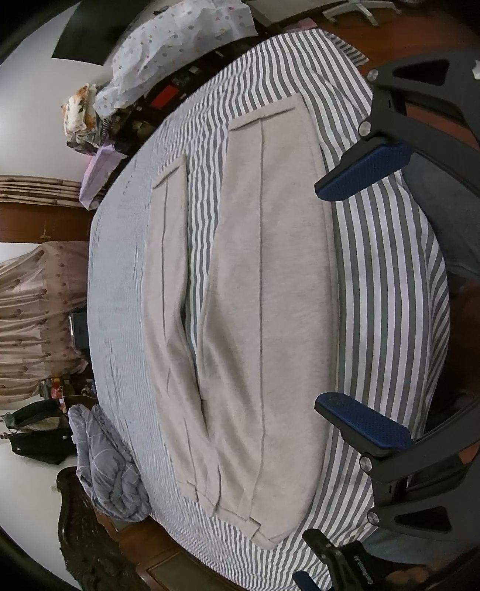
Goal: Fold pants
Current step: 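Lower both grippers onto the pants hem and close on the fabric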
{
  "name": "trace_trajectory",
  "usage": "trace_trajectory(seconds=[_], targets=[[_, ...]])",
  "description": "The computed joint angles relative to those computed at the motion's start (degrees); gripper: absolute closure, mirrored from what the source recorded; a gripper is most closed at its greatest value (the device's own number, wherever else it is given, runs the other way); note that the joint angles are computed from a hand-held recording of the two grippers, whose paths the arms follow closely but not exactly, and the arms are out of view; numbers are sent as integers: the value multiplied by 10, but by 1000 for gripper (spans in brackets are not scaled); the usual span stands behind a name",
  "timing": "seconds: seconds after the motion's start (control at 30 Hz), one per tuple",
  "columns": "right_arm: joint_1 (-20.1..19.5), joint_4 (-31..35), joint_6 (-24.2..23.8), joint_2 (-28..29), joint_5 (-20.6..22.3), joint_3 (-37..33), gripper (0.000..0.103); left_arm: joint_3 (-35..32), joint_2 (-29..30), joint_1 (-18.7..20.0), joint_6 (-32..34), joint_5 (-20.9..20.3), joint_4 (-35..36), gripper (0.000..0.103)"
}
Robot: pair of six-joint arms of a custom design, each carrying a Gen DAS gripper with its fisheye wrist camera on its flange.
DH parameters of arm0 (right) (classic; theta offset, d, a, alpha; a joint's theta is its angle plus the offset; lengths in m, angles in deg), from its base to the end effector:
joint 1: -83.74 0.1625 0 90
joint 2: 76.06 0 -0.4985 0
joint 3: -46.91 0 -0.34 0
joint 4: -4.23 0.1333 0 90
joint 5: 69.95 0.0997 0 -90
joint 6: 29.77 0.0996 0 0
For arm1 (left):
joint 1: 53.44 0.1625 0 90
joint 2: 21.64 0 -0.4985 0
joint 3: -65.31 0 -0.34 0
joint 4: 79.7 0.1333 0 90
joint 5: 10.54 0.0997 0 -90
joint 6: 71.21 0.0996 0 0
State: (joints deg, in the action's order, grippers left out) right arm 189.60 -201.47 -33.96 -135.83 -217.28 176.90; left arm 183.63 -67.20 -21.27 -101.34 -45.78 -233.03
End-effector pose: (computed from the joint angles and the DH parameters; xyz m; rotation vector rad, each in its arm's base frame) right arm 0.1772 -0.4427 0.3067 -0.1053 -2.0921 0.9648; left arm -0.3417 -0.4685 0.1207 0.6345 2.1705 -0.6784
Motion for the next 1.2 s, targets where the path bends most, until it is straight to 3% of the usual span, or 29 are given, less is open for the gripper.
trace_trajectory(seconds=[0.13,0.3,0.47,0.6,0.67,0.83,0.93,1.03,1.2], targets=[[-14,5,-16,-8,33,-10,0,-22,1,21,29,6,-20,7],[-35,66,-42,-15,63,-61,0,-65,12,51,101,33,-60,7],[-51,142,-118,-1,77,-153,1,-134,32,93,200,37,-104,7],[-68,197,-175,17,98,-235,4,-203,54,124,233,60,-93,7],[-77,233,-202,33,104,-287,7,-233,68,136,251,66,-96,7],[-102,355,-249,92,113,-441,28,-307,112,165,309,54,-124,7],[-116,449,-250,134,130,-546,37,-367,140,186,325,49,-107,7],[-126,520,-258,184,137,-655,38,-419,162,204,343,36,-104,7],[-144,688,-273,274,176,-863,41,-536,200,245,356,-10,-39,7]])
